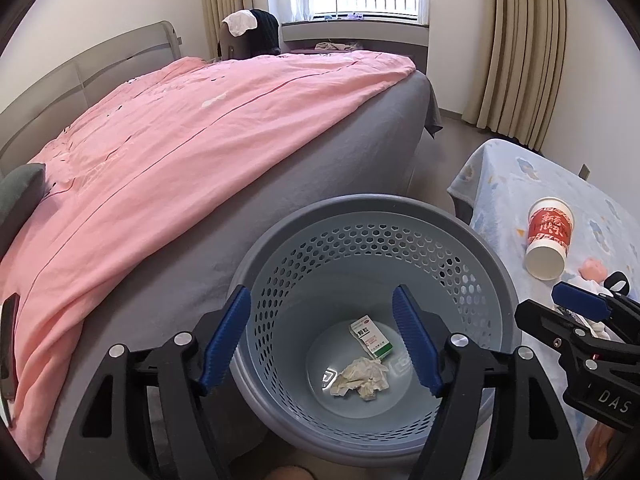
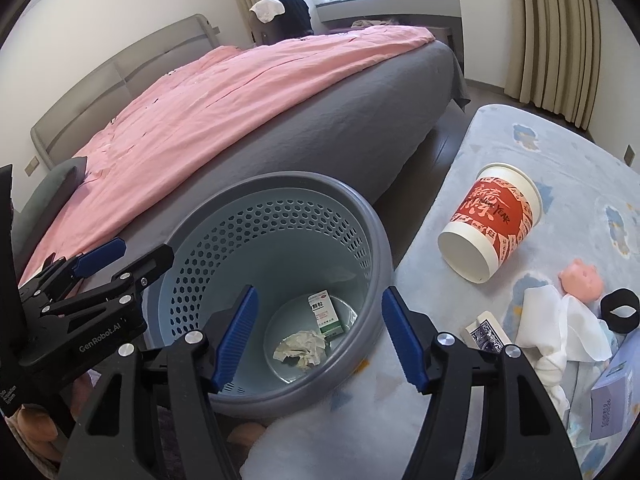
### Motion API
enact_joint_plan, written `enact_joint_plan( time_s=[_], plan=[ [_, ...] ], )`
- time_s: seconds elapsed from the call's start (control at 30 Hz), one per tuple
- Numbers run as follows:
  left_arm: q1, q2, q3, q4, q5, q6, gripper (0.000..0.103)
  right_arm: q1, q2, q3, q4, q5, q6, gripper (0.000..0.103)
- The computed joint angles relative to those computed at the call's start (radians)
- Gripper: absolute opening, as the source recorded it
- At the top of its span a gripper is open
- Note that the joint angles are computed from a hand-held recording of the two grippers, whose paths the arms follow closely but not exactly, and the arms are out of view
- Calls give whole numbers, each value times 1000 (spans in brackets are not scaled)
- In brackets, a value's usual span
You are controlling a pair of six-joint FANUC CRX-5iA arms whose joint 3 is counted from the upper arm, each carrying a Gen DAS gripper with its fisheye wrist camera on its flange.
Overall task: Collect trash
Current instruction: 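Withdraw both open tools from the wastebasket back toward the table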
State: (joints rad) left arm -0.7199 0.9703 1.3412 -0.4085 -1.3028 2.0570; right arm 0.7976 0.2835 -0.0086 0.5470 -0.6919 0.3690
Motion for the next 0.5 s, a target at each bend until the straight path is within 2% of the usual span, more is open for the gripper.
enact_joint_plan(
  time_s=[0.2,0.5],
  plan=[
    [-6,-24,-38,-7,31,4,72,5,-39,-63,65,10,-95,67],
    [-16,-64,-110,2,90,-9,73,31,-143,-218,238,-24,-331,69]
  ],
)
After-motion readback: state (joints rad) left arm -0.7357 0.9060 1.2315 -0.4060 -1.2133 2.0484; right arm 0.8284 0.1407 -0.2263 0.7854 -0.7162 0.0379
